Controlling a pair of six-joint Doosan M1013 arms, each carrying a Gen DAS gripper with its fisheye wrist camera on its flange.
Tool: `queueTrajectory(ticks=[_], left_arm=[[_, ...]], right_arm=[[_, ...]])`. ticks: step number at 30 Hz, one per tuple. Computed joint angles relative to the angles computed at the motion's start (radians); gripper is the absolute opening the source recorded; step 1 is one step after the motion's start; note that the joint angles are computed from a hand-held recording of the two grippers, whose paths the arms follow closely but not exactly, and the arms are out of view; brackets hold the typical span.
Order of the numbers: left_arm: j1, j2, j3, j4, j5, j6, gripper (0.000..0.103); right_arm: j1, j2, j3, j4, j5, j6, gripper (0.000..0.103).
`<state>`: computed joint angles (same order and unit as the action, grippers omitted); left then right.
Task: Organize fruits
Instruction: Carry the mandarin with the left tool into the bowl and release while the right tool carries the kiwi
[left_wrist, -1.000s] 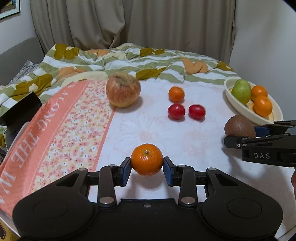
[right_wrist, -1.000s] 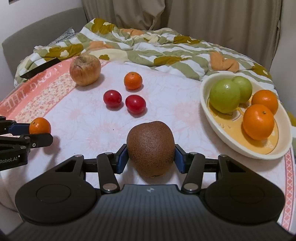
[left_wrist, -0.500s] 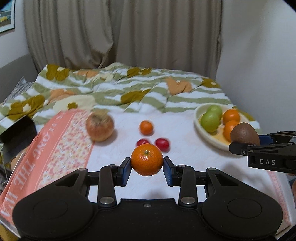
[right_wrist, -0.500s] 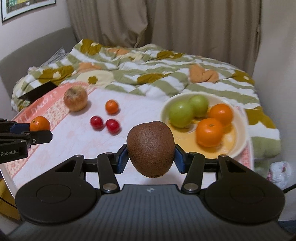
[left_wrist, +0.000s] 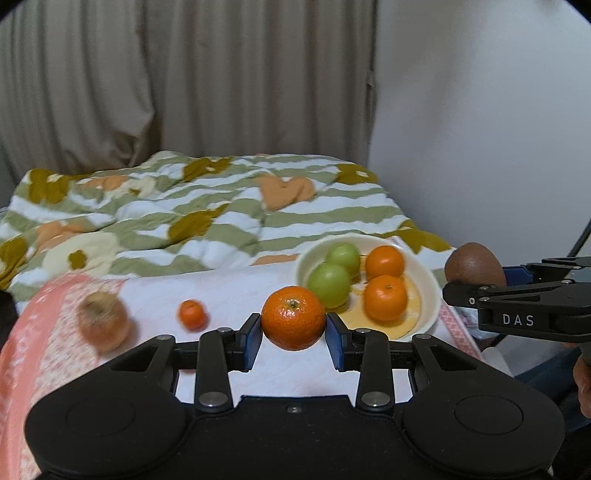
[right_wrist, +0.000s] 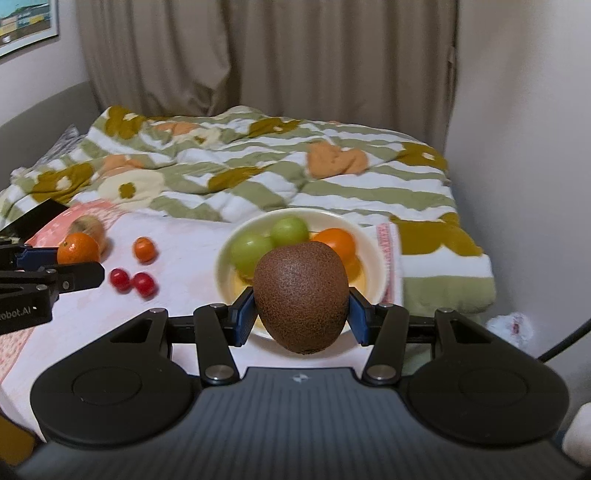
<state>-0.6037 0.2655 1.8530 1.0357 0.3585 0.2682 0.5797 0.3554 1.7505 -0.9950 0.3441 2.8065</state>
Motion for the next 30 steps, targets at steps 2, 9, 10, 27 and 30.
queueTrajectory(ticks=[2, 9, 10, 27, 30], left_arm=[[0.008, 0.023, -0.028, -0.094, -0.025, 0.118, 0.041], [0.027, 0.107, -0.119, -0.446, -0.058, 0.559, 0.041], [0.03, 0.119, -0.132, -0.494, -0.054, 0.618, 0.041], [0.051, 0.253, -0.276, -0.903, 0.094, 1.155, 0.041], [0.049, 0.258, -0.286, -0.9, 0.107, 1.152, 0.046]], right_arm=[[-0.008, 0.004, -0.006, 0.005, 0.011, 0.0, 0.066], [-0.034, 0.026, -0.031, 0.037, 0.059, -0.003, 0.066], [-0.037, 0.03, -0.036, 0.045, 0.066, -0.005, 0.066], [-0.074, 0.097, -0.094, 0.188, 0.101, -0.089, 0.066], [-0.076, 0.099, -0.097, 0.194, 0.104, -0.094, 0.066]])
